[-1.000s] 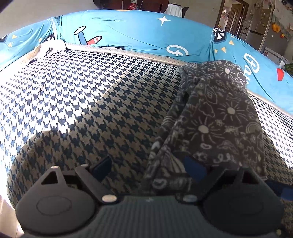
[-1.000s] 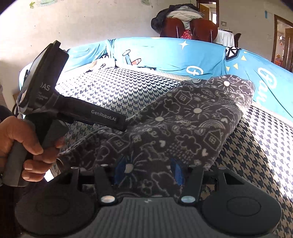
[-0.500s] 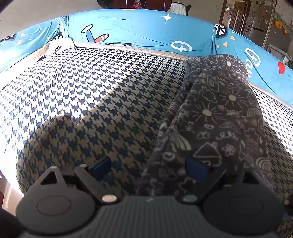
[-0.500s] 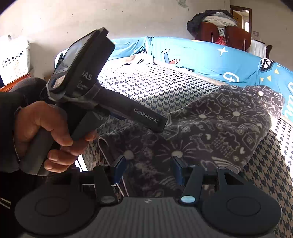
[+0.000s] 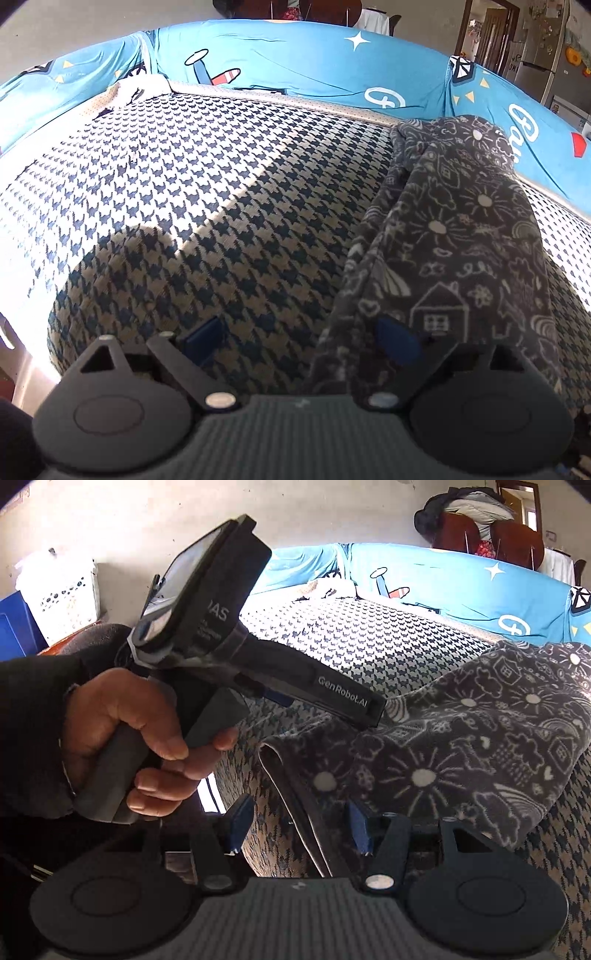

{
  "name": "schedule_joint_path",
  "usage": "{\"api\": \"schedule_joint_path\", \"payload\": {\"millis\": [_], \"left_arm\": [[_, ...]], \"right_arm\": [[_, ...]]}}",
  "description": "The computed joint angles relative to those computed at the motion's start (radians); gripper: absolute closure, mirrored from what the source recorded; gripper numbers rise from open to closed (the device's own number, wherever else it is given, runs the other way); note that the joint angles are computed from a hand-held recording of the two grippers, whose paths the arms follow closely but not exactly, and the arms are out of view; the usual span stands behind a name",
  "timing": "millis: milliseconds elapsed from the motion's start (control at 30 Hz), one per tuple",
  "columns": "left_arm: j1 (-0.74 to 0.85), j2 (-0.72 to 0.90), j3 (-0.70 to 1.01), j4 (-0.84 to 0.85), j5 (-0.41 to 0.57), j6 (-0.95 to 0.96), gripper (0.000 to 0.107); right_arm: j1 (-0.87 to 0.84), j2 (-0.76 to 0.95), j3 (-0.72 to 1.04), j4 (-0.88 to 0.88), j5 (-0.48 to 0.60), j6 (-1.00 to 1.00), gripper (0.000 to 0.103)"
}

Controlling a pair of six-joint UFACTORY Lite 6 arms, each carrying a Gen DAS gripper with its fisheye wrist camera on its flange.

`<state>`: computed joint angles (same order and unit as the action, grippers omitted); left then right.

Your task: Fold clothes

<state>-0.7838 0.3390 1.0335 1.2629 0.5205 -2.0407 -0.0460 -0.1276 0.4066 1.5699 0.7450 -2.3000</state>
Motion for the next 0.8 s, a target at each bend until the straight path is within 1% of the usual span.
{"api": "schedule_joint_path", "payload": {"millis": [67,133,167,233,267,333,467,567,600,667,700,733,800], "left_arm": [[0.004,0.012,0.007,-0.035,0.018,0.036,0.013],[0.005,0.016,0.006,-0.047,0.031,0.047,0.011],[0.006,0.016,0.004,-0.049,0.037,0.049,0.010],[0.004,0.012,-0.002,-0.049,0.050,0.045,0.009],[0.002,0.010,-0.006,-0.048,0.057,0.042,0.009],[0.002,-0.001,-0.017,-0.041,0.065,0.021,0.008],[0.003,-0.017,-0.028,-0.034,0.068,-0.004,0.008],[0.001,-0.010,-0.019,-0.040,0.078,0.003,0.008],[0.000,-0.005,-0.014,-0.047,0.083,0.010,0.008],[-0.001,0.011,0.001,-0.069,0.099,0.030,0.007],[-0.001,0.019,0.009,-0.081,0.107,0.040,0.004],[-0.001,0.024,0.013,-0.088,0.112,0.044,0.004],[-0.001,0.020,0.012,-0.083,0.112,0.032,0.004]], "right_arm": [[0.031,0.013,0.002,0.045,-0.033,-0.028,0.047],[0.068,0.051,0.020,0.072,-0.072,-0.033,0.046],[0.080,0.067,0.029,0.072,-0.081,-0.028,0.044],[0.096,0.085,0.040,0.059,-0.083,-0.015,0.035],[0.101,0.090,0.045,0.047,-0.079,-0.004,0.035],[0.085,0.095,0.053,0.009,-0.052,0.032,0.033],[0.025,0.090,0.062,-0.045,0.018,0.086,0.034],[-0.024,0.064,0.049,-0.046,0.082,0.087,0.034],[-0.024,0.059,0.043,-0.031,0.082,0.079,0.034],[0.018,0.080,0.056,-0.009,0.014,0.088,0.034],[0.046,0.102,0.071,-0.011,-0.030,0.105,0.034],[0.066,0.115,0.077,-0.012,-0.061,0.107,0.034],[0.077,0.092,0.053,0.005,-0.078,0.066,0.033]]}}
